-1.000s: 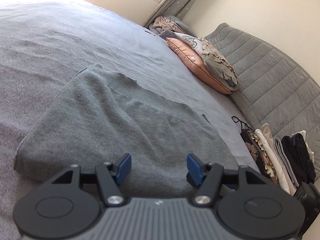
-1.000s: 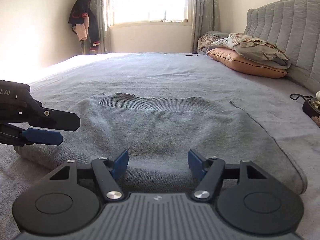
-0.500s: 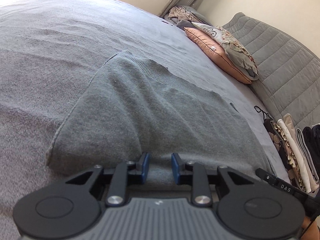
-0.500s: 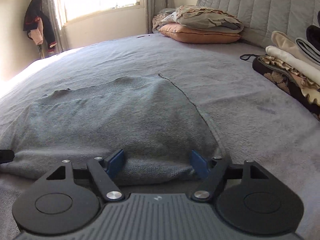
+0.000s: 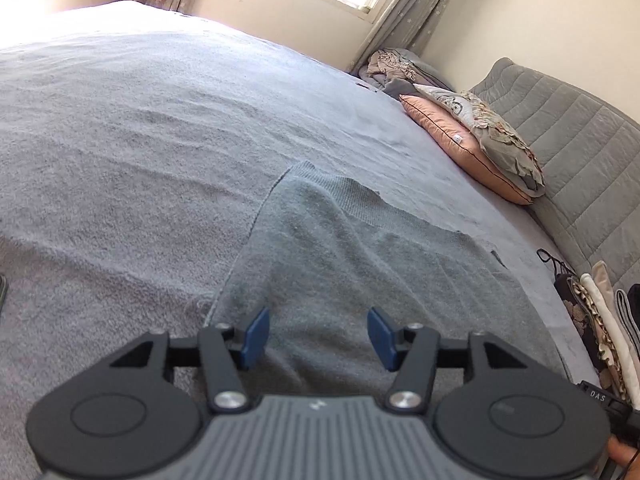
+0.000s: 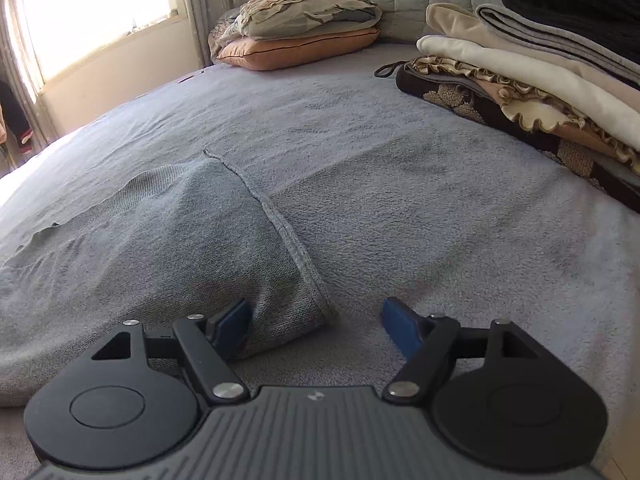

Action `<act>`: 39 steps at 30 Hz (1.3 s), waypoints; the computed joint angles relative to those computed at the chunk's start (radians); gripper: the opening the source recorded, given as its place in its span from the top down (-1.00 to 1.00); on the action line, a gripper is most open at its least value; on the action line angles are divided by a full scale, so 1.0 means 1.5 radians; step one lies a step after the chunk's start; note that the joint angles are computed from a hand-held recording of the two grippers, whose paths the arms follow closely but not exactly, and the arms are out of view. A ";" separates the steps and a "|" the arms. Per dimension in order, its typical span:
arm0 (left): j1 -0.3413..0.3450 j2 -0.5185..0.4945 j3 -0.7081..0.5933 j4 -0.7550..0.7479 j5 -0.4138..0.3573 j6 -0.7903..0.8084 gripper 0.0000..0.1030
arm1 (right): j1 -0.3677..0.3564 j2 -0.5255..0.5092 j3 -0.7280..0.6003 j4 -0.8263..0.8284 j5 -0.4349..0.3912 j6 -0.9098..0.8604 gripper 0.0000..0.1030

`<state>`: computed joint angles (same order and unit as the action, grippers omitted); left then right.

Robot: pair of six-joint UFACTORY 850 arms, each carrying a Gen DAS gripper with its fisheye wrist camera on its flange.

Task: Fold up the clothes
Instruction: 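Grasp the folded sweater corner with the right gripper and lift it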

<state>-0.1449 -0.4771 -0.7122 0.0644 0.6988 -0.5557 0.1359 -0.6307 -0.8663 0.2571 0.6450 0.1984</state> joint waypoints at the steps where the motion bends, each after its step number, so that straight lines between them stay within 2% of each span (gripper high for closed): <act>1: -0.002 0.002 0.001 -0.007 -0.003 0.008 -0.14 | -0.002 0.005 0.005 -0.002 0.000 0.022 -0.50; 4: -0.012 0.010 0.004 -0.053 -0.008 0.057 -0.14 | -0.014 0.033 0.036 -0.044 0.007 0.142 -0.49; 7: -0.033 0.031 0.018 -0.145 0.036 0.163 -0.14 | -0.037 0.047 0.068 -0.144 0.040 0.314 -0.50; 10: -0.044 0.044 0.029 -0.085 0.083 0.164 -0.16 | -0.049 0.040 0.077 -0.195 0.084 0.425 -0.50; 12: -0.071 0.033 0.019 -0.067 0.084 0.194 -0.22 | -0.050 0.032 0.075 -0.213 0.110 0.468 -0.50; 16: -0.146 -0.010 -0.031 -0.157 0.050 0.345 -0.22 | -0.030 0.019 0.060 -0.212 0.113 0.453 -0.51; 19: -0.170 -0.043 -0.069 -0.193 0.017 0.386 -0.22 | -0.010 0.012 0.048 -0.178 0.107 0.398 -0.58; 21: -0.186 -0.069 -0.092 -0.259 -0.009 0.466 -0.22 | -0.003 0.007 0.041 -0.162 0.106 0.378 -0.63; 27: -0.187 -0.081 -0.097 -0.281 -0.027 0.504 -0.22 | 0.009 -0.006 0.017 -0.137 0.103 0.364 -0.74; 30: -0.182 -0.085 -0.098 -0.258 -0.026 0.472 -0.23 | 0.006 -0.011 0.017 -0.145 0.120 0.390 -0.74; 32: -0.185 -0.087 -0.099 -0.262 -0.024 0.476 -0.23 | 0.001 -0.013 0.022 -0.166 0.137 0.415 -0.57; 33: -0.186 -0.088 -0.100 -0.264 -0.023 0.477 -0.23 | -0.003 -0.016 0.023 -0.185 0.146 0.435 -0.24; 34: -0.185 -0.088 -0.100 -0.260 -0.024 0.473 -0.23 | -0.008 -0.018 0.024 -0.206 0.155 0.456 0.25; 36: -0.183 -0.088 -0.100 -0.253 -0.025 0.465 -0.23 | -0.021 -0.033 0.016 -0.270 0.161 0.548 0.64; 39: -0.181 -0.087 -0.100 -0.241 -0.026 0.453 -0.23 | -0.016 -0.036 0.022 -0.247 0.180 0.563 0.70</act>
<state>-0.4159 -0.6081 -0.8617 -0.2971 0.6592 0.1241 0.1124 -0.6842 -0.8332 -0.1130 0.9156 1.0429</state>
